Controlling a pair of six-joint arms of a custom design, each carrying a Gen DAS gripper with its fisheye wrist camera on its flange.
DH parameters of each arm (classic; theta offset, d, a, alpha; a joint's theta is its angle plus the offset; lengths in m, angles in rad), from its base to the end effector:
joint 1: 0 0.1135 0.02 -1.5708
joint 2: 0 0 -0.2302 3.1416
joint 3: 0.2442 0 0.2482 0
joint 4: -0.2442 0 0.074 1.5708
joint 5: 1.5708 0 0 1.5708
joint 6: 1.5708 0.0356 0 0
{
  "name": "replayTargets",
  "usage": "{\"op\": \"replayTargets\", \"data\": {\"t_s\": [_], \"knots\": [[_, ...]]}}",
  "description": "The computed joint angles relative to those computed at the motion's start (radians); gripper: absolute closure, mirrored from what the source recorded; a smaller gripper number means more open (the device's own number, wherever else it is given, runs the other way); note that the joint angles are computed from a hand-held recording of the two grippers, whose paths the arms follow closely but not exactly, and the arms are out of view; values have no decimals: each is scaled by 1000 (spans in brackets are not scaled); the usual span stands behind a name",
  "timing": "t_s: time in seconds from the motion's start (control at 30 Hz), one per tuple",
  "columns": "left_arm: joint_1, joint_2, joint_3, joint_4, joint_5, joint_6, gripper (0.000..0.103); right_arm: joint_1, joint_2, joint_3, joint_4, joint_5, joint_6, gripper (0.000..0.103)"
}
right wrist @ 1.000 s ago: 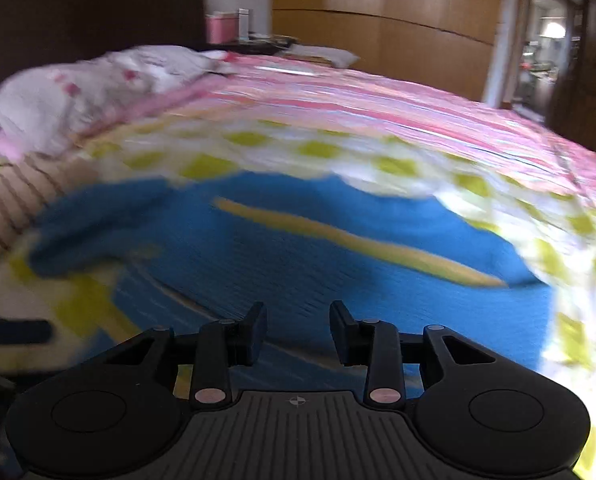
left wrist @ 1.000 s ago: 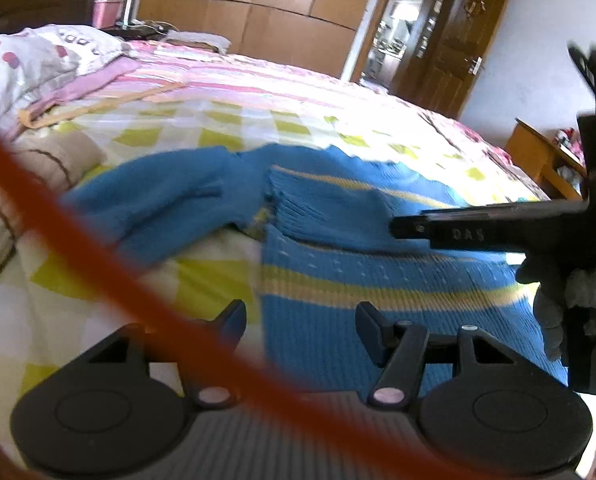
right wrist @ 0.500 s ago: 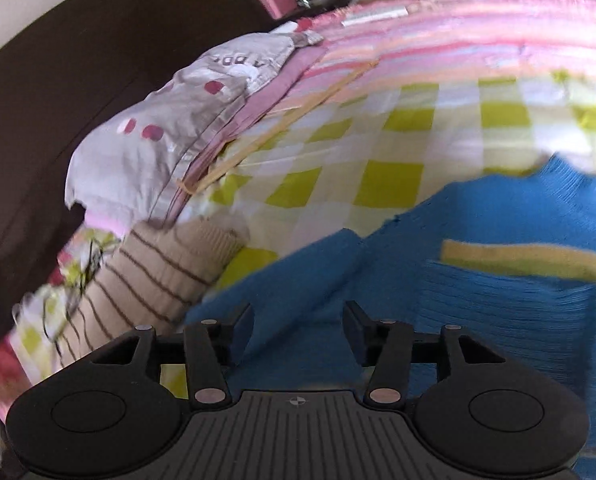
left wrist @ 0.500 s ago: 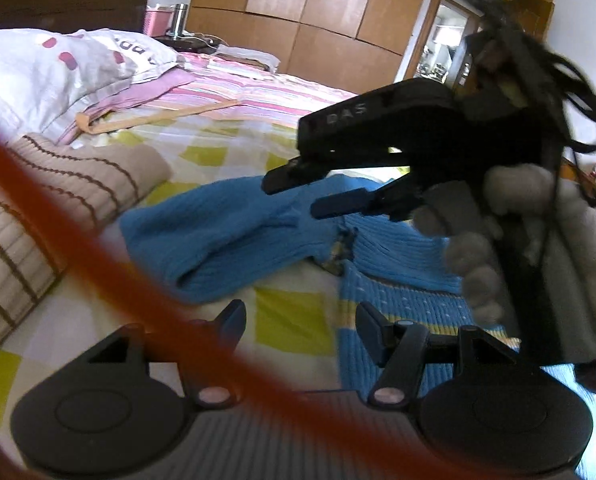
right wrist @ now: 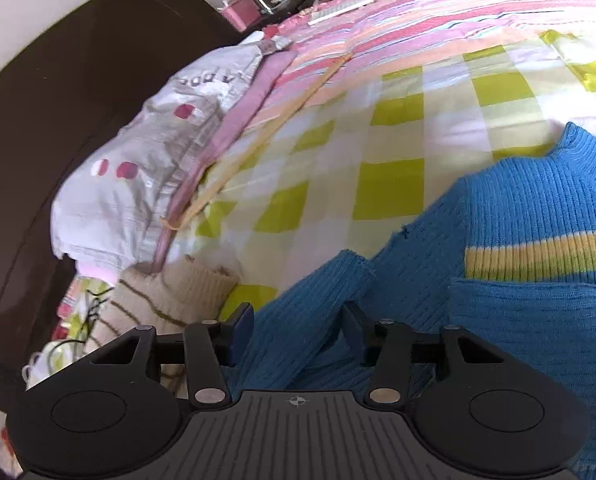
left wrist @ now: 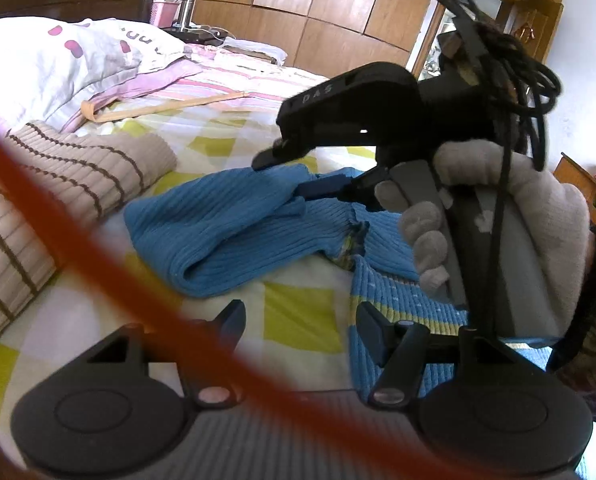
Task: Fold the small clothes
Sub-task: 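Move the right gripper to the other sleeve and grasp its cuff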
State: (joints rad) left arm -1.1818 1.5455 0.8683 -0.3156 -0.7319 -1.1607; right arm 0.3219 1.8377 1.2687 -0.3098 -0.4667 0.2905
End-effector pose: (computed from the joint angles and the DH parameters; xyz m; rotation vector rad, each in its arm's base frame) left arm 0.1337 -0.2634 0.1553 -0.2320 2.2465 -0.2801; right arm 0.3587 0.1365 0.1749 -0.2527 2.4895 0.8359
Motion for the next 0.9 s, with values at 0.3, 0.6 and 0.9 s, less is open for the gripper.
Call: {"op": "replayTargets", "data": {"t_s": [0.3,0.6,0.9], "knots": [[0,-3,-14,24,0,2,38,-45,-72,-47,72,-39,36,96],[-9,6,-22,60,-6,16,37,-266,-253,-65,24,-163,15,96],[-32,64,26,87,-3,84,36,-648,-401,-158,-44,-338,-117,96]]}}
